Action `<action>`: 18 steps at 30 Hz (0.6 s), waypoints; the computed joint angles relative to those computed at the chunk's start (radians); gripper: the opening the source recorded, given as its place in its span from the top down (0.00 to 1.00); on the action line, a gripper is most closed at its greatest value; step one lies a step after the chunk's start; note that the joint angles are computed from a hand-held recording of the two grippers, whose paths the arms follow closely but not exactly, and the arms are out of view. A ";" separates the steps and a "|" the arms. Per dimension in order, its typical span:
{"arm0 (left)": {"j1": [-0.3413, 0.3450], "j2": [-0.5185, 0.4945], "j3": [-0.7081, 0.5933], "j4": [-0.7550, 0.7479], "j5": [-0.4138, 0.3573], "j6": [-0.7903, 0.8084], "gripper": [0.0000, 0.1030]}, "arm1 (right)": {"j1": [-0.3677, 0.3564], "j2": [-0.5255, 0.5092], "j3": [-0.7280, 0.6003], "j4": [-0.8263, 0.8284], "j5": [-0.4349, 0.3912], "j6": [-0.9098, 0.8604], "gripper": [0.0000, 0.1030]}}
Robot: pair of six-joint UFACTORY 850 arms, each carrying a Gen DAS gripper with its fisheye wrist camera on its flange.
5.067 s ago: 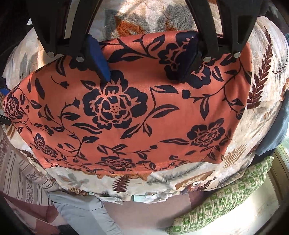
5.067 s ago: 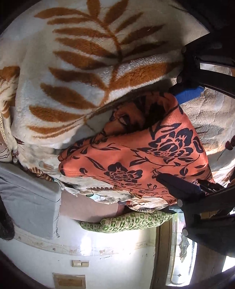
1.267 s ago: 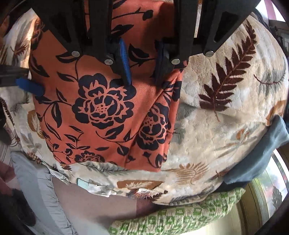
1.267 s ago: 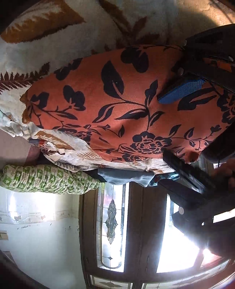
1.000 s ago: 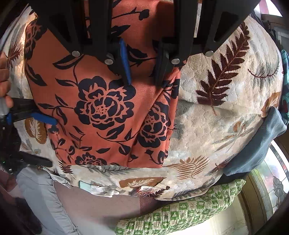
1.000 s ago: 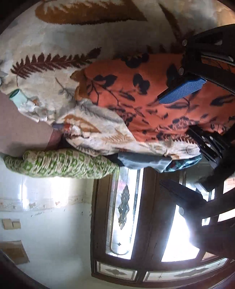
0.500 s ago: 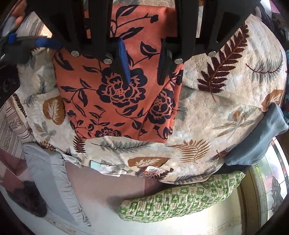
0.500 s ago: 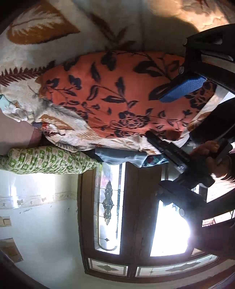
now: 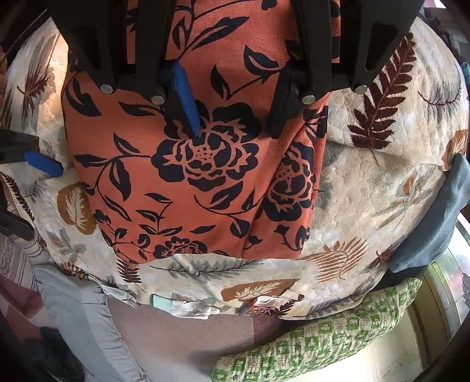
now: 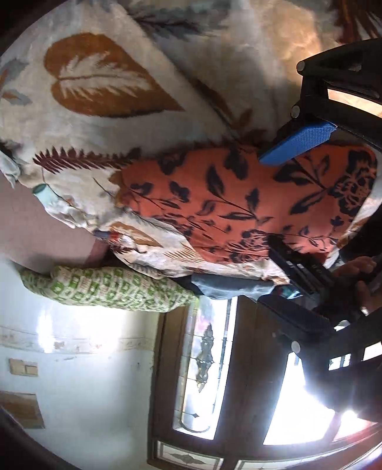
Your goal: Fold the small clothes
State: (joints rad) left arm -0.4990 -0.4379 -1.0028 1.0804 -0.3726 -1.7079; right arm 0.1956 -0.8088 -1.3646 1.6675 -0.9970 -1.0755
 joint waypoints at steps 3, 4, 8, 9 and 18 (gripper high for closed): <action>0.010 0.005 0.006 -0.010 0.021 -0.002 0.51 | 0.007 -0.097 -0.155 -0.059 0.052 0.103 0.11; 0.013 0.005 0.008 -0.007 0.028 -0.010 0.51 | 0.012 -0.138 -0.220 -0.101 0.054 0.153 0.11; 0.017 0.007 0.021 0.046 0.044 -0.066 0.50 | 0.051 -0.269 -0.429 -0.289 0.072 0.317 0.18; 0.018 0.008 0.024 0.053 0.046 -0.072 0.50 | 0.060 -0.267 -0.435 -0.306 0.091 0.311 0.41; 0.020 0.010 0.033 0.108 0.063 -0.140 0.50 | 0.088 -0.188 -0.350 -0.373 0.238 0.312 0.38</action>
